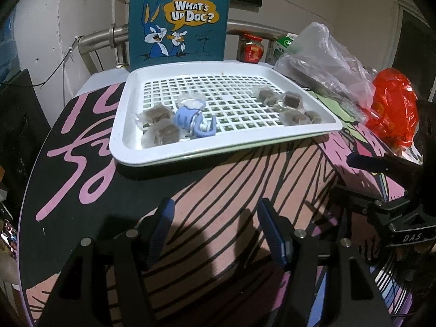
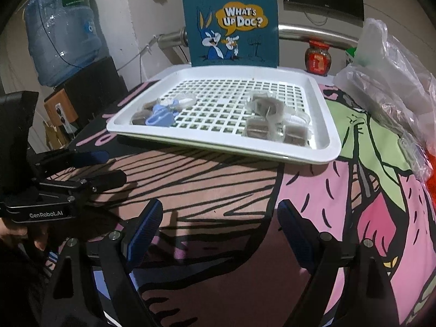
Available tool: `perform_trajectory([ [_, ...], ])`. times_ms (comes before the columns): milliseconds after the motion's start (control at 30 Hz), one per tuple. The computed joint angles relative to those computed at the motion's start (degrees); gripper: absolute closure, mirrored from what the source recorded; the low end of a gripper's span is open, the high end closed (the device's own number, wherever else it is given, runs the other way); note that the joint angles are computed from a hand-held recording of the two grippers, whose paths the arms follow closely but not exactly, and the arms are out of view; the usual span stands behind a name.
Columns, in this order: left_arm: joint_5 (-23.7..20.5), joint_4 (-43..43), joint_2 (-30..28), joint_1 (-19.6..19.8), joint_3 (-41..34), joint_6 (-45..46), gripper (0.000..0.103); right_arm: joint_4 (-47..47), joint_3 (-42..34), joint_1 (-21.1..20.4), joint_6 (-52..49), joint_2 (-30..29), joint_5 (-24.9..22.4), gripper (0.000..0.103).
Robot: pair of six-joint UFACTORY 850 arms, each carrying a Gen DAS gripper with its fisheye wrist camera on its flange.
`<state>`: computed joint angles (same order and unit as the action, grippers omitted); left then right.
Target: Organize objects
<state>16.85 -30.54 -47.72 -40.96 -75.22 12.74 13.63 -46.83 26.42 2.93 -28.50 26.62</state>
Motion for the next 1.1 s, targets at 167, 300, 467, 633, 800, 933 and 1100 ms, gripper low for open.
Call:
perform_trajectory([
  [167, -0.5, -0.9, -0.2, -0.1, -0.2, 0.9, 0.040, 0.9, -0.3, -0.1, -0.4, -0.2, -1.0, 0.017],
  [300, -1.8, -2.2, -0.6, 0.0, -0.9, 2.0, 0.040, 1.5, -0.6, 0.0, -0.9, -0.4, -1.7, 0.017],
  [467, -2.6, -2.9, -0.8, 0.2, -1.3, 2.6, 0.040, 1.9, -0.9, 0.0, -1.2, -0.6, -2.3, 0.017],
  [633, -3.2, -4.3, -0.9, 0.2, -1.5, 4.1, 0.040, 2.0, -1.2, -0.1, -1.4, -0.8, -3.2, 0.017],
  [800, -3.2, -5.0, -0.9, 0.2, -1.6, 4.9, 0.040, 2.2, -1.8, -0.4, -1.0, -1.4, -4.7, 0.017],
  [933, -3.3, -5.5, -1.0, 0.1, -1.6, 5.3, 0.040, 2.0, -2.2, -0.6, -0.4, -1.6, -5.7, 0.017],
  [1100, -3.5, -7.4, -1.2, -0.1, -2.0, 7.8, 0.036, 2.3, -2.3, -0.6, -1.0, -1.7, -6.0, 0.015],
])
